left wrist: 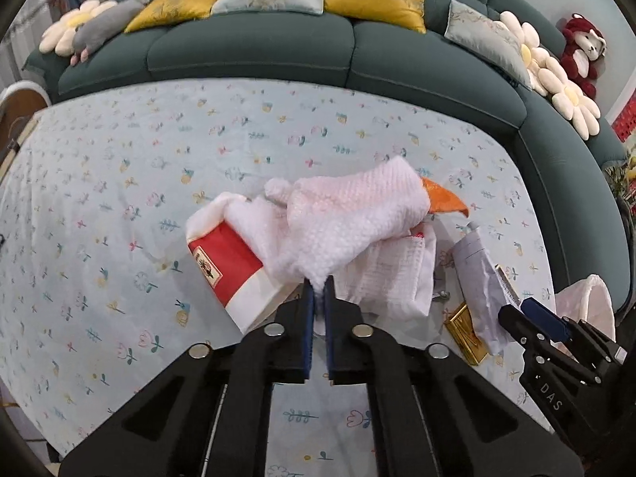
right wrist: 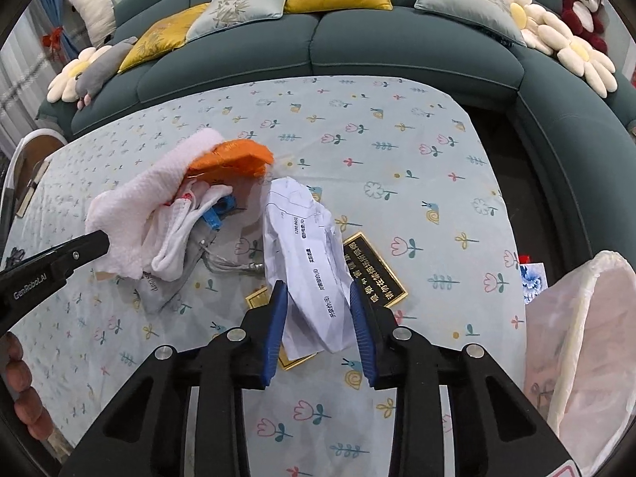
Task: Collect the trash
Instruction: 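Grasp the white cloth with the left gripper while the right grasps the white paper envelope, then carry the cloth with the left gripper while the right carries the envelope to the bin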
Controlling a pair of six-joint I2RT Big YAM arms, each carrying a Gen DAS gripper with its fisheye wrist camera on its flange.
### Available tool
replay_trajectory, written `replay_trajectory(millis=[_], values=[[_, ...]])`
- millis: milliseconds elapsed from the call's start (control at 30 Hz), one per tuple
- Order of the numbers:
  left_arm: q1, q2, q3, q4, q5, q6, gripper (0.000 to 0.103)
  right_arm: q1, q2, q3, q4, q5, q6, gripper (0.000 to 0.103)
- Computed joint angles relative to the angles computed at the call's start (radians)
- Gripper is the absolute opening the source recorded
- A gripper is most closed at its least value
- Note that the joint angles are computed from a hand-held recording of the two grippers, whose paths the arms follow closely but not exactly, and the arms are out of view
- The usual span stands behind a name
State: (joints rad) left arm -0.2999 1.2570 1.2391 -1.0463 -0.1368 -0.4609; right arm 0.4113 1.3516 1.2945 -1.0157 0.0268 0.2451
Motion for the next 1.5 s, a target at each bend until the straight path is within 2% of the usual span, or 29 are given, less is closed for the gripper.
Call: replay_trajectory(millis=[333,567,733,900,1133,1333,1500], values=[[-0.069,-0.083,0.041,-0.01,-0.035,-0.034,0.002,-0.009,-0.114,0.003,0.0,-0.001,0.0,0.03],[-0.183,-0.104,0.11,-0.031,-0.08,-0.062,0.002,-0.044,-0.21,0.008,-0.023,0.006,-0.009,0.03],[-0.301,-0.084,0.171,-0.037,-0.123,-0.08,0.002,-0.103,-0.281,0.003,-0.044,0.004,-0.027,0.03],[-0.411,-0.043,0.229,-0.037,-0.145,-0.097,0.002,-0.196,-0.362,-0.014,-0.065,-0.015,-0.058,0.03],[-0.549,0.053,0.324,-0.032,-0.154,-0.096,0.002,-0.402,-0.449,-0.053,-0.1,-0.075,-0.132,0.03],[-0.625,0.134,0.391,-0.03,-0.116,-0.092,0.002,-0.599,-0.488,-0.088,-0.122,-0.156,-0.211,0.03],[-0.673,0.205,0.45,-0.045,-0.104,-0.071,0.002,-0.718,-0.491,-0.11,-0.128,-0.206,-0.259,0.03]])
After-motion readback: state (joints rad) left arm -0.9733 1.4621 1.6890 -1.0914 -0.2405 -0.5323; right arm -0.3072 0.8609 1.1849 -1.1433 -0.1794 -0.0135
